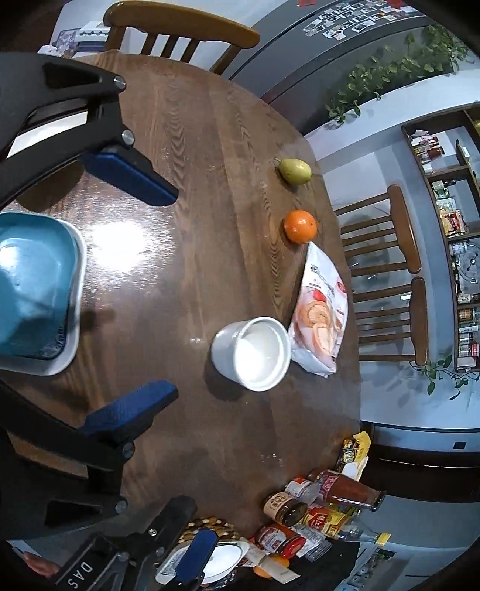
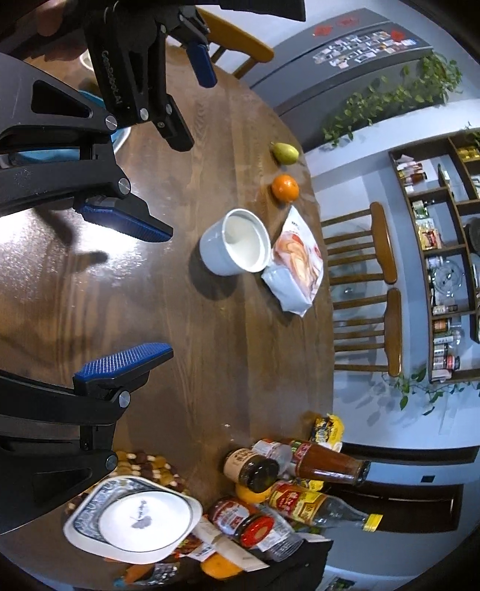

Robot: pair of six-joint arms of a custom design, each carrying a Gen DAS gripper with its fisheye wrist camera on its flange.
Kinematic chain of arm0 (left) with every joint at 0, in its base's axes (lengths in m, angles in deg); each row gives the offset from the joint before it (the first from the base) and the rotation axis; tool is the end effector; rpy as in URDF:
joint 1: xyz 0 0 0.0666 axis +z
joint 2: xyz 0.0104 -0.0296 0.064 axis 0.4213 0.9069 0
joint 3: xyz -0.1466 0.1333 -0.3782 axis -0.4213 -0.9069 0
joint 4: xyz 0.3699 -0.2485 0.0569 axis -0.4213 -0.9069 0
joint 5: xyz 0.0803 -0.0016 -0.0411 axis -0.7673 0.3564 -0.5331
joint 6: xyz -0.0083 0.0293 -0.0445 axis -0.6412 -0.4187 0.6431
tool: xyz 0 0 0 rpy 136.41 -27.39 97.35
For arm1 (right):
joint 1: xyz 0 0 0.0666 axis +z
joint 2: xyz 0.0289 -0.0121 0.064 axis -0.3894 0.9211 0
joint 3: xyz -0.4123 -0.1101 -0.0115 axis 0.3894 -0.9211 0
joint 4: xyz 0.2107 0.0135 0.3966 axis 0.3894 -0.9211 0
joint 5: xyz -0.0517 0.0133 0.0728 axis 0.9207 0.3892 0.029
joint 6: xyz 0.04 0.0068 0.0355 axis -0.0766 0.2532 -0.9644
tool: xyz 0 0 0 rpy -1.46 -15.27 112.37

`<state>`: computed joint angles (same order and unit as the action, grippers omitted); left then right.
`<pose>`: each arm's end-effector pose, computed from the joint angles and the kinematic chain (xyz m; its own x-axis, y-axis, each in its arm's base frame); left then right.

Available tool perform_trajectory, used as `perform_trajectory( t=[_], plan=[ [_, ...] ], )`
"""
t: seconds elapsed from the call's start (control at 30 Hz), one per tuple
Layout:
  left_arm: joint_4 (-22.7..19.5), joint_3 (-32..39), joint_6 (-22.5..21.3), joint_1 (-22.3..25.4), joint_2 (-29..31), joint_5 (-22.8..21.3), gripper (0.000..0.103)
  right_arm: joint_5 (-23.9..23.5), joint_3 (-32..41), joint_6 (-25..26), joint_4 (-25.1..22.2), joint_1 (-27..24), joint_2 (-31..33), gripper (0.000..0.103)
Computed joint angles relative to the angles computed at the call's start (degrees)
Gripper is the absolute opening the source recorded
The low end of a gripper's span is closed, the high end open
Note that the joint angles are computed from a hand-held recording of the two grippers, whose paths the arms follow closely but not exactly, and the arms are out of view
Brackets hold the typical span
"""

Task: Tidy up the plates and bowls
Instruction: 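Move both open grippers to the small white ramekin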

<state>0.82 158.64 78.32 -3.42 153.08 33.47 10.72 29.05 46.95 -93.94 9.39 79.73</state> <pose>0.4594 -0.2434 0.5672 -0.6680 0.4137 -0.6185 0.4357 0.8913 0.1255 0.3738 0.2174 0.5568 -0.6733 0.2872 -0.6814 0.2611 0.9545 0.1443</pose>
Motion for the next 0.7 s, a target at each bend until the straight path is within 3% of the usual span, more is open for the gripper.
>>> perform_trajectory(
  t=[0.47,0.7],
  plan=[
    [-0.8,14.7,1.4,-0.4,9.3,-2.2,0.096,-6.9,8.0,8.3,3.0,-8.3,4.7,0.058],
    [-5.0,18.6,2.6,0.3,15.5,-2.0,0.099,-18.8,12.1,7.7,2.5,-14.1,10.6,0.058]
  ],
)
